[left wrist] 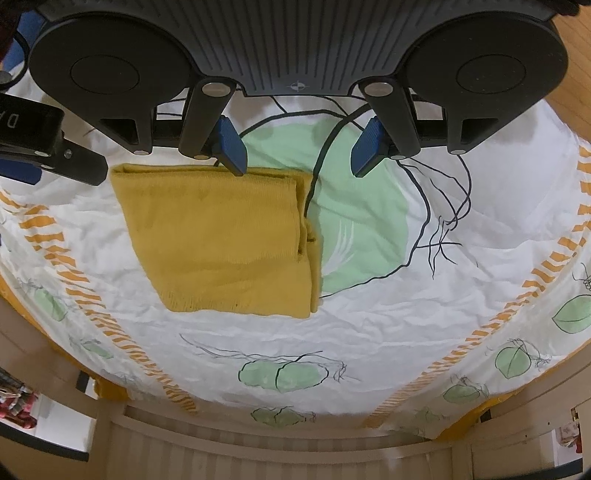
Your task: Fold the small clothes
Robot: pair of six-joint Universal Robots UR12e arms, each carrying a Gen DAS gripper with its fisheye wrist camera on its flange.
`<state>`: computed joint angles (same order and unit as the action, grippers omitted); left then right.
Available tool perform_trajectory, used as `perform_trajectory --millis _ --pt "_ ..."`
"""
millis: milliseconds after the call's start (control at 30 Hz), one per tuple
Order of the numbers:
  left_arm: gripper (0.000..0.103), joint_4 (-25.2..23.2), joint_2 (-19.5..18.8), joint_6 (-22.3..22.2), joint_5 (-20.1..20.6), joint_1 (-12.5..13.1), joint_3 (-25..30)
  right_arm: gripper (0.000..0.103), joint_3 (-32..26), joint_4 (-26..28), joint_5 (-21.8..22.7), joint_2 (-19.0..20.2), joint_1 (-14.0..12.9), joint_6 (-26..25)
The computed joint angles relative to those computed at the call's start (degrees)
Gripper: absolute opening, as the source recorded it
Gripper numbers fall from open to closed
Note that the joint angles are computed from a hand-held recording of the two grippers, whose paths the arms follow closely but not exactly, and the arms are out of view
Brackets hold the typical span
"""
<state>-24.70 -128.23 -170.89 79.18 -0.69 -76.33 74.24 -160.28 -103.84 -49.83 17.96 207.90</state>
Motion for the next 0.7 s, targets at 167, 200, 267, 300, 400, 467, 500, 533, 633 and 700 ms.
perform_trajectory --millis 167,200,267,300,400,467,500,533,633,700 --pt "0.06 -0.28 -0.05 0.02 -0.05 0.0 0.1 0.101 -0.15 0.16 0.05 0.1 0.03 0.16" --pt "0.06 -0.28 -0.05 0.02 -0.05 0.0 0.1 0.101 -0.18 0.18 0.09 0.12 0.04 0.21" --pt "0.06 -0.34 -0.09 0.02 0.01 -0.04 0.13 0.101 -0.29 0.24 0.23 0.21 0.0 0.24" --pt "0.06 -0.32 -0.1 -0.02 0.05 -0.07 0.13 0.101 -0.33 0.27 0.23 0.24 0.03 0.23" --pt "0.06 -0.52 -0.16 -0.02 -0.09 -0.05 0.22 0.101 -0.38 0.34 0.34 0.29 -0.01 0.26" --pt "0.06 -0.53 -0.19 -0.03 -0.06 -0.07 0.25 0.101 -0.43 0.51 0.36 0.31 0.01 0.33" --pt "0.06 -0.55 -0.18 -0.05 -0.03 -0.07 0.26 0.101 -0.52 0.58 0.37 0.36 0.02 0.37" --pt "0.06 -0.58 -0.19 -0.04 0.06 -0.08 0.26 0.101 -0.57 0.62 0.4 0.4 0.03 0.41" --pt "0.06 -0.39 -0.23 0.04 0.09 -0.08 0.26 0.101 -0.59 0.64 0.51 0.43 0.01 0.45" --pt "0.06 -0.24 -0.26 0.14 0.23 -0.09 0.25 0.101 -0.65 0.73 0.61 0.46 -0.01 0.52"
